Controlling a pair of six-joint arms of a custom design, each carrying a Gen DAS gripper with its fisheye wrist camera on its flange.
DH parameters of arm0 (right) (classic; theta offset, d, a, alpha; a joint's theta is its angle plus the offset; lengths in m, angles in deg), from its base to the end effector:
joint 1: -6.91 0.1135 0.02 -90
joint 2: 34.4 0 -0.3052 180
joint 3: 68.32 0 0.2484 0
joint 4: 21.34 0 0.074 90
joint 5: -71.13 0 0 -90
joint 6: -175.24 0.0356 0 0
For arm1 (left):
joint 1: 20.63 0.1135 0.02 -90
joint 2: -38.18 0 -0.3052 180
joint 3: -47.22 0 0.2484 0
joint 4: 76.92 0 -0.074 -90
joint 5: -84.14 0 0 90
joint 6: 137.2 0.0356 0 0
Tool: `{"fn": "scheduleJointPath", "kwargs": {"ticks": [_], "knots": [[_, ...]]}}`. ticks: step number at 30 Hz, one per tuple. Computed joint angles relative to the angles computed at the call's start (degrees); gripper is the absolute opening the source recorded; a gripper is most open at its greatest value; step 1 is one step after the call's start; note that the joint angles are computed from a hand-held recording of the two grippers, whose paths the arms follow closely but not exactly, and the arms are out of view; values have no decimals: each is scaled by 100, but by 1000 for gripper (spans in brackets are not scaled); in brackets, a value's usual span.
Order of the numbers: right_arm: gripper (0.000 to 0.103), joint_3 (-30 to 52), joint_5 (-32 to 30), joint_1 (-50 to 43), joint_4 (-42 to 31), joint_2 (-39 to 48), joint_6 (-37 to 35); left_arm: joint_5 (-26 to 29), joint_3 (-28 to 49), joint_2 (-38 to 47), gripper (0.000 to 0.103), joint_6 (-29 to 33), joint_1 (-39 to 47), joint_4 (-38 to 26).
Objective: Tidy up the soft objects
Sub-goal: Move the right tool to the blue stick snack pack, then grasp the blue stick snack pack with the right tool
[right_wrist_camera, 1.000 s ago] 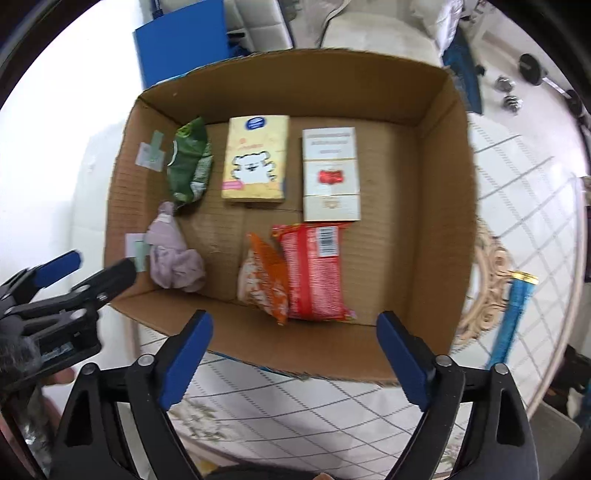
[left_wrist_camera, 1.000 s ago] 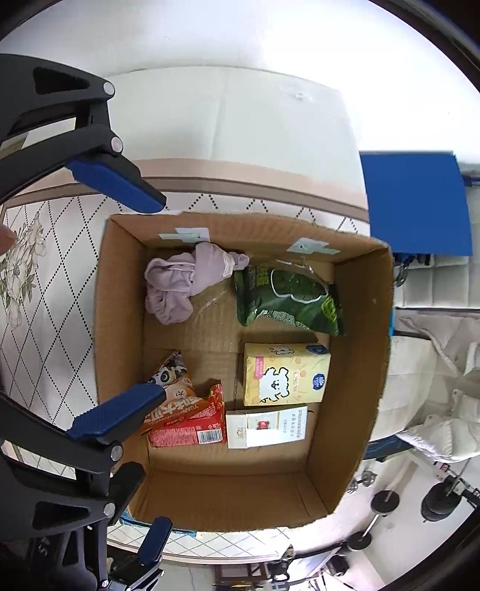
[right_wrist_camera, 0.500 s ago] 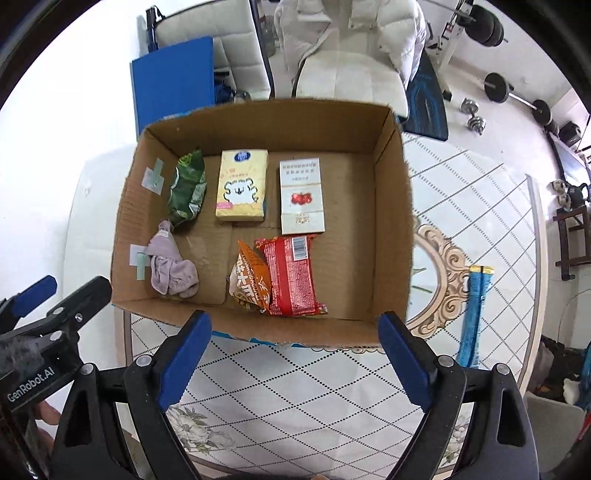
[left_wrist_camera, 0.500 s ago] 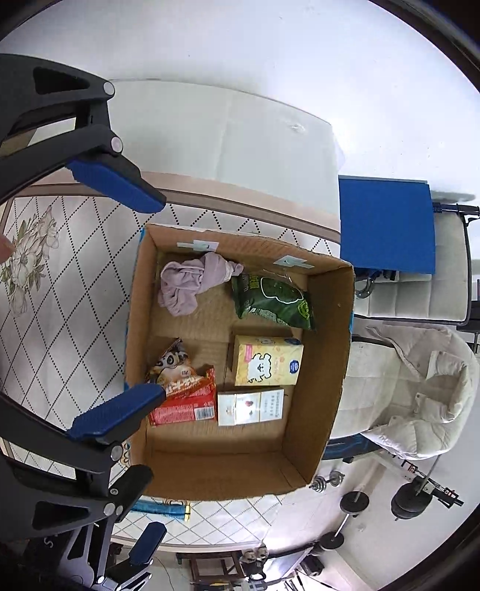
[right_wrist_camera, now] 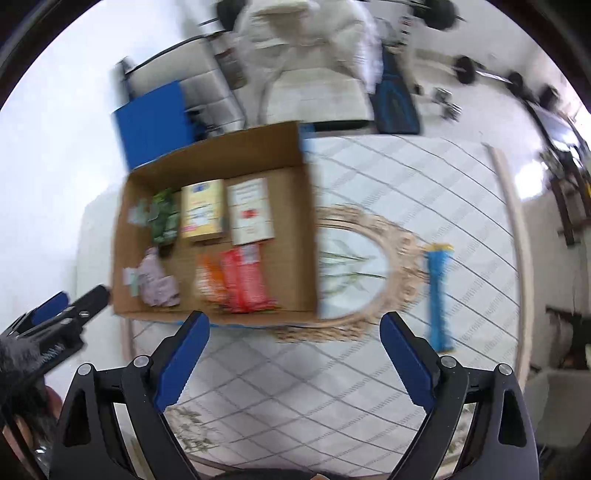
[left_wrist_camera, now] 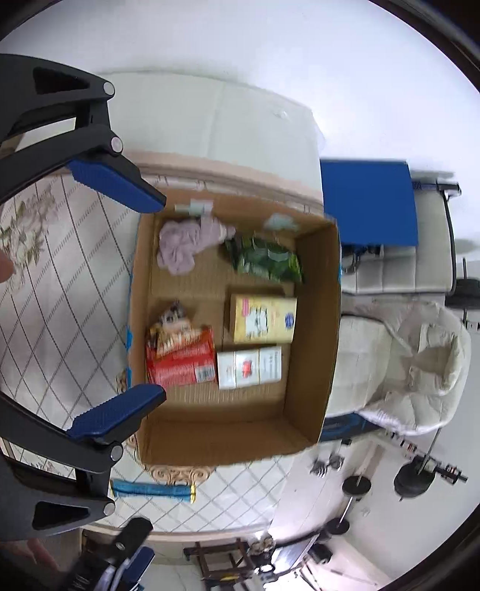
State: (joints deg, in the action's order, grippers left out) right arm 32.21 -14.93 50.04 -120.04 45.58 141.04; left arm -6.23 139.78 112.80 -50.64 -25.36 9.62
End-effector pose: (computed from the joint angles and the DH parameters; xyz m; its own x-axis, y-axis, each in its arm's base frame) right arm 0.1637 0.1500 0.3941 -0.9571 0.2341 -0.1710 0.2132 0.9681 0.1320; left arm 0.2021 -0.0165 0.3782 -0.9681 0.0199 -0.2500 0.0228 0.9997 -0.0088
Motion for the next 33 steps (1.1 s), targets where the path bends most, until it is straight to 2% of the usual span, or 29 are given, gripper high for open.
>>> {"fn": "scheduleJointPath", "kwargs": {"ticks": [3,8,11,16,19,21,23,24,25,28,33], "knots": [[96,-848,-100,-997,-107,-650,-385,-36,-284,95,95,-343,-450,254],[96,-2451,-365,-3323,307,-1263,-1932,-270,-876,298,95,-919,-1413,887],[96,-3415,-494,-4403,977,-1174,-2765,-330,-1176,519,95,-1165,-1849,1228],[94,-4508,-736,-5051,2225,-448,-3351,-364,-1451,962,95,-1369,-2207,1579],[83,-4798,-721,-4967,2736,-74,-3337,-386,-1544,1062,95,-1388,-2283,1704],[68,-4899,-712,-4867,2946,137,-3272,-350,-1584,1096,95,-1388,-2271,1757],[47,-4952,-663,-4815,3052,233,-3230,-320,-1613,1125,95,-1397,-2240,1792],[45,-4983,-623,-4758,3093,171,-3150,-306,-1611,1140,95,-1390,-2216,1796],[34,-5002,-603,-4683,3095,141,-3083,-263,-1609,1143,95,-1365,-2176,1810],[20,-5013,-730,-4463,3050,113,-2926,-254,-1605,1125,95,-1326,-2102,1823],[17,-4627,-990,-3760,2463,-426,-2577,-269,-1481,960,95,-1232,-1996,1643]]}}
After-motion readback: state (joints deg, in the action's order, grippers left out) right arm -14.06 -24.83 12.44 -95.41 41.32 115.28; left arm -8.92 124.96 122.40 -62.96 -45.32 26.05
